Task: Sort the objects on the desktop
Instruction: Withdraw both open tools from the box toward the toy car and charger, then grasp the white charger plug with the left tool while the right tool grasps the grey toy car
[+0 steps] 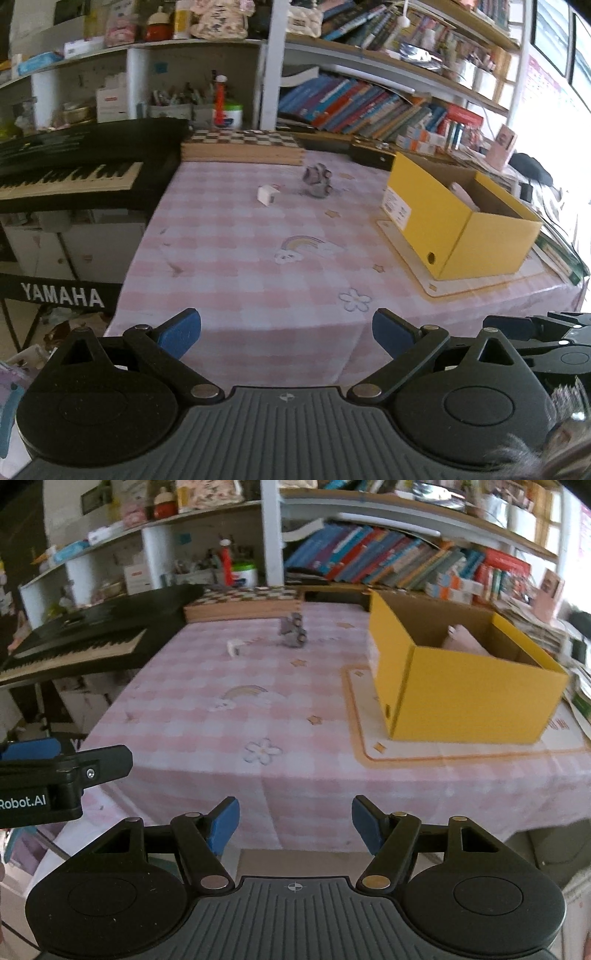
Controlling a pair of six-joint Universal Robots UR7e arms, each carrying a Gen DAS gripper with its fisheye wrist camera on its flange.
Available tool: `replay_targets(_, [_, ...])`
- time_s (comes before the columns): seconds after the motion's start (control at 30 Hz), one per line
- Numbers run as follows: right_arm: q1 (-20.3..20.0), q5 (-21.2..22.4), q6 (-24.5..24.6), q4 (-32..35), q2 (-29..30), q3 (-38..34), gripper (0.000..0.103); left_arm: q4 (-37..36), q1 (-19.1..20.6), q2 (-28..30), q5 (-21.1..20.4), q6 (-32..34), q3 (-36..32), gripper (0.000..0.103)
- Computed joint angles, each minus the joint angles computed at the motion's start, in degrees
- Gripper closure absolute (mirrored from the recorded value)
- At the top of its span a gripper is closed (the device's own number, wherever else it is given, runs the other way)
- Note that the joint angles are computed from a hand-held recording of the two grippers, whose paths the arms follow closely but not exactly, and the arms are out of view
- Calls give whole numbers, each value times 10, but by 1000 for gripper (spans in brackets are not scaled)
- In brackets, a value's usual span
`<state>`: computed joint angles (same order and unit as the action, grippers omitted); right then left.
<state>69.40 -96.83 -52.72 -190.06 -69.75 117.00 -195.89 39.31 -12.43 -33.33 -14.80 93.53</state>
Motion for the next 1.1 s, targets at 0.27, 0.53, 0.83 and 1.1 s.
replay_targets(0.27, [12,7,-11,11,21,-21,34,-11,9,0,16,5,-6,3])
replay_targets(0.53, [18,7,-10,33,52,-68,34,-2,27,15,8,33,-51,3])
replay_targets(0.83, [27,1,-14,74,93,-144,34,32,56,42,-1,59,-137,3])
replay_targets(1.1, [40,-2,-23,124,141,-232,34,70,82,72,-1,73,-228,3])
